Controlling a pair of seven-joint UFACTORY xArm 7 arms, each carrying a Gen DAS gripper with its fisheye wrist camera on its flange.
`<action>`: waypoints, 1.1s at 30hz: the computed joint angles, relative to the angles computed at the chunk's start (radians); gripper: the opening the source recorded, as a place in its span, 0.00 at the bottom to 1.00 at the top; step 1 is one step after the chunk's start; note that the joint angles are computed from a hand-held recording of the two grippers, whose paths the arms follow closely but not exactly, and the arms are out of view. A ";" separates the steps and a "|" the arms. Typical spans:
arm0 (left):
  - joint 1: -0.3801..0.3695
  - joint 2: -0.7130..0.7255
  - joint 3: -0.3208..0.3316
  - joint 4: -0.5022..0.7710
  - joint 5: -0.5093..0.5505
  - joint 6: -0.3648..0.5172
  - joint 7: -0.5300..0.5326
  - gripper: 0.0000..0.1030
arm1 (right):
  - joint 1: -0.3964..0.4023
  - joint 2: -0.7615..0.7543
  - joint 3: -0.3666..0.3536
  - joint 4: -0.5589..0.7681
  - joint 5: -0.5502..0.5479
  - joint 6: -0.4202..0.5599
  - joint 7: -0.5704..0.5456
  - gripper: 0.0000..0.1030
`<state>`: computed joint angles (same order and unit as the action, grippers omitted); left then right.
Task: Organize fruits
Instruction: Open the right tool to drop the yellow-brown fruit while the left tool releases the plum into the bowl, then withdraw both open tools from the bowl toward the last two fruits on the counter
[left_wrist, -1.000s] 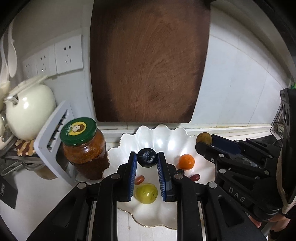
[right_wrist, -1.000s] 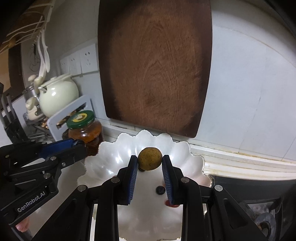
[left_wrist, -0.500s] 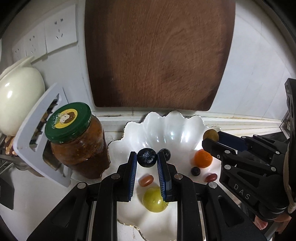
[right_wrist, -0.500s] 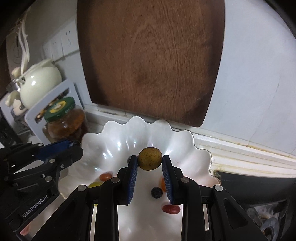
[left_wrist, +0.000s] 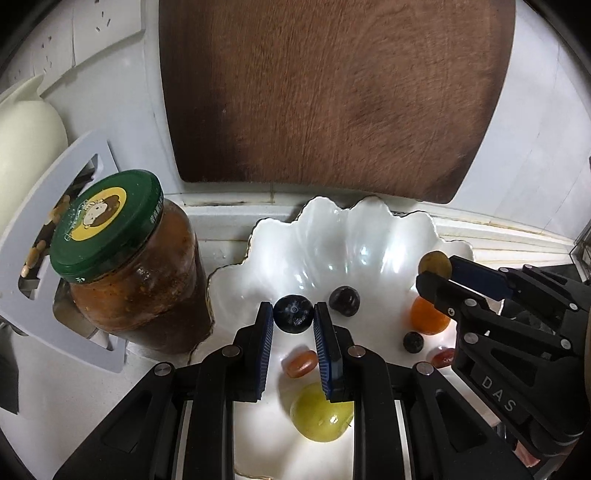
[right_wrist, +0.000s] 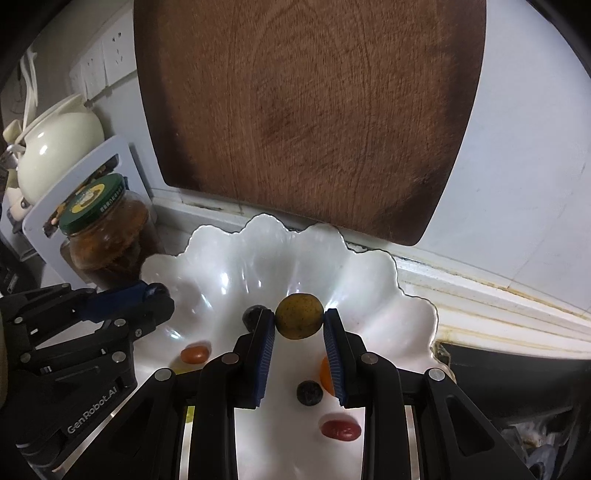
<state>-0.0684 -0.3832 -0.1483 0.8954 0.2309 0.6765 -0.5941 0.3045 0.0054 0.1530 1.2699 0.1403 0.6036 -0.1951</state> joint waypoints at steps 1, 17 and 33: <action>-0.003 0.007 0.003 0.002 -0.005 0.000 0.006 0.22 | 0.000 0.002 0.000 0.001 -0.005 0.001 0.003 0.28; 0.002 -0.052 -0.025 -0.005 0.043 0.032 -0.011 0.42 | -0.008 -0.065 -0.007 -0.062 -0.030 -0.017 0.032 0.33; -0.001 -0.239 -0.100 -0.011 0.080 0.126 -0.063 0.46 | 0.011 -0.335 -0.061 -0.241 0.089 -0.078 -0.062 0.33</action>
